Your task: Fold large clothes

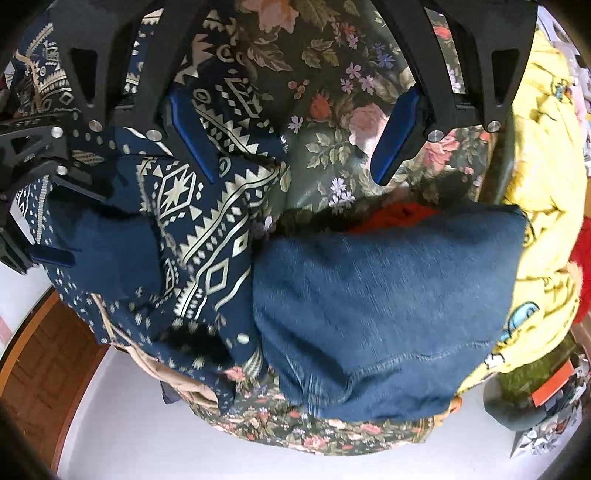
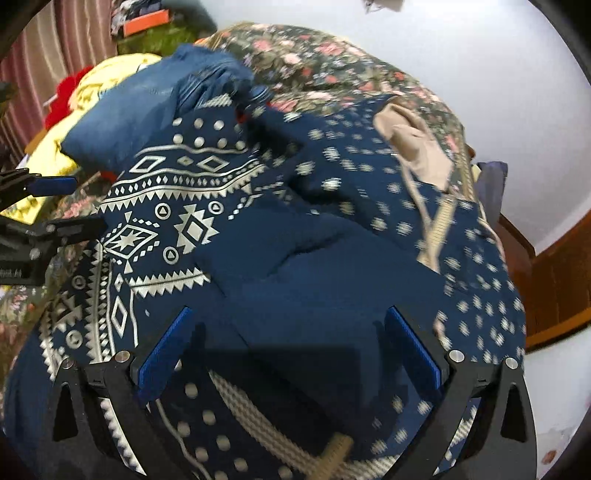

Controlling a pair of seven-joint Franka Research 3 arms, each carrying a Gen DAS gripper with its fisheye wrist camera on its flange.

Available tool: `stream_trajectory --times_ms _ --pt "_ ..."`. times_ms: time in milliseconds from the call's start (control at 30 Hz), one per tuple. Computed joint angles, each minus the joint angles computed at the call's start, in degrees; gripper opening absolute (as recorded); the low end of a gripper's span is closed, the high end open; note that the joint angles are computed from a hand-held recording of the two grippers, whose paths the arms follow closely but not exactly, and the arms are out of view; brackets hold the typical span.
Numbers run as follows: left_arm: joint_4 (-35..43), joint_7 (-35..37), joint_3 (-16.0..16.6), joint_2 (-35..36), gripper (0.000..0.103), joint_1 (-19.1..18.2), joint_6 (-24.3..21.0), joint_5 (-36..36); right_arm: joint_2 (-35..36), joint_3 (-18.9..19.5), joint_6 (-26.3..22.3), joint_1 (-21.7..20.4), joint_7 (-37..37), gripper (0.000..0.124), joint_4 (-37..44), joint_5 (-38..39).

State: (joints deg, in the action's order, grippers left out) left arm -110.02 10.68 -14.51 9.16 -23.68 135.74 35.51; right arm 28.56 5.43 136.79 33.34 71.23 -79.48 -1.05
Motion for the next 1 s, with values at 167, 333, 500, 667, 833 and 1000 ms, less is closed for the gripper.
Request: stream_trajectory --times_ms 167,333,500,667,833,1000 --pt "-0.5 -0.8 0.4 1.2 0.084 0.2 2.4 0.1 2.9 0.1 -0.2 0.9 -0.7 0.076 2.7 -0.4" --pt "-0.5 -1.5 0.8 2.2 0.084 0.1 3.4 0.5 2.7 0.3 3.8 1.3 -1.8 0.041 0.9 -0.3" --pt "-0.4 -1.7 0.9 2.4 0.084 0.2 3.6 -0.3 0.9 -1.1 8.3 2.1 -0.5 0.015 -2.0 -3.0" --pt "-0.9 -2.1 0.8 1.8 0.084 0.1 3.0 -0.8 -2.4 -0.6 11.6 -0.3 0.3 0.012 -5.0 -0.1" --pt "-1.5 -2.8 0.4 1.1 0.084 -0.2 1.5 -1.2 -6.2 -0.2 15.2 -4.1 0.9 0.011 -8.0 3.9" --pt "-1.0 -2.7 0.1 1.2 0.084 -0.3 0.1 -2.0 -9.2 -0.9 16.2 -7.2 2.2 0.009 -10.7 6.4"
